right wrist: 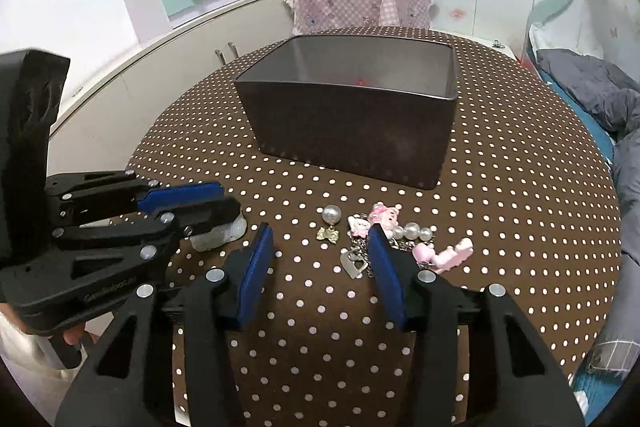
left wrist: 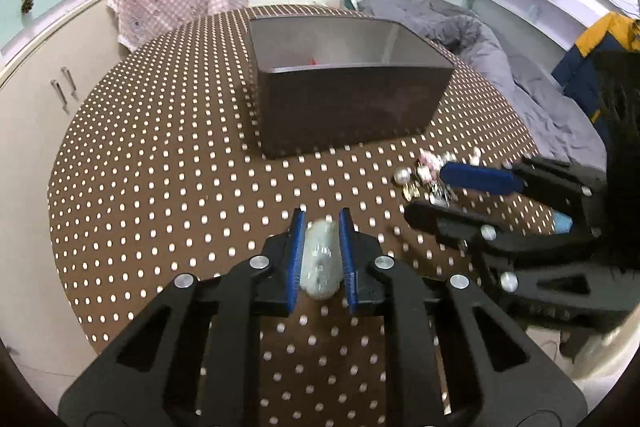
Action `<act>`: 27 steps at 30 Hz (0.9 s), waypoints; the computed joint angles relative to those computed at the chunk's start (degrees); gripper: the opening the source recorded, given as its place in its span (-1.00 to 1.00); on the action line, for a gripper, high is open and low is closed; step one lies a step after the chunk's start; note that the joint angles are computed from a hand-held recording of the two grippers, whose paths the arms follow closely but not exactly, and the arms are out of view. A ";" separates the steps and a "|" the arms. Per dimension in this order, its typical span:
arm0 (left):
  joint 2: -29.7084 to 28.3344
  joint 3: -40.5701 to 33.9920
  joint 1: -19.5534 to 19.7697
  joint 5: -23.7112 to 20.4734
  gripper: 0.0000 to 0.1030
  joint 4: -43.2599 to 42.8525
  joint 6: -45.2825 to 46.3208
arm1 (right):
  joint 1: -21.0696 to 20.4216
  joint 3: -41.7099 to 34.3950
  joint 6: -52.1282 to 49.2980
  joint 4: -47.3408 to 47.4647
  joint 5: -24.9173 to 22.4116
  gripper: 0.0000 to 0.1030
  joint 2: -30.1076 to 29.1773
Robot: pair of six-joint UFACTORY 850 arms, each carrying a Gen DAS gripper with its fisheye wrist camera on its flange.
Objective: Organize jewelry
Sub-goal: 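Grasp the white jade pendant with the left gripper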
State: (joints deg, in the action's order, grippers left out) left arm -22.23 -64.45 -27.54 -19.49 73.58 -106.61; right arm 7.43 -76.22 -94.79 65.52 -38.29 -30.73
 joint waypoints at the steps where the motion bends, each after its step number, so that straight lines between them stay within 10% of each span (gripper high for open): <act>1: 0.47 0.52 -0.15 -0.13 -0.65 0.22 -0.19 | 0.18 -0.13 -0.02 -0.03 0.15 -0.10 -0.04; 3: 1.37 1.62 -0.40 -0.08 -0.61 2.71 -2.16 | 0.46 -0.41 -0.26 -0.31 0.38 -0.10 -0.19; 6: 2.03 2.81 -1.11 -2.08 0.50 5.63 -4.98 | 0.34 -0.84 -0.09 -0.48 -0.35 -0.12 -0.44; 11: 1.53 3.30 -1.18 -1.53 0.49 12.97 -10.62 | 0.41 -0.46 -0.46 0.08 0.41 -0.12 0.00; 13: -0.10 1.86 -1.01 -1.41 -0.25 8.39 -4.17 | 0.09 -0.81 0.93 -0.44 -0.01 -0.12 -0.25; 15: -0.66 1.31 -1.12 -2.65 -0.40 8.75 -3.61 | -0.06 -0.80 0.89 -0.25 0.03 -0.12 -0.09; 27: 1.92 4.25 1.52 0.32 -0.43 12.75 -11.51 | 1.67 -1.46 3.02 -3.39 0.53 -0.31 -1.42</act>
State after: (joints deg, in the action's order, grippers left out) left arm -20.31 -60.20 -26.02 -19.17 86.33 -118.12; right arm 9.10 -77.68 -91.76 62.12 -37.76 -32.15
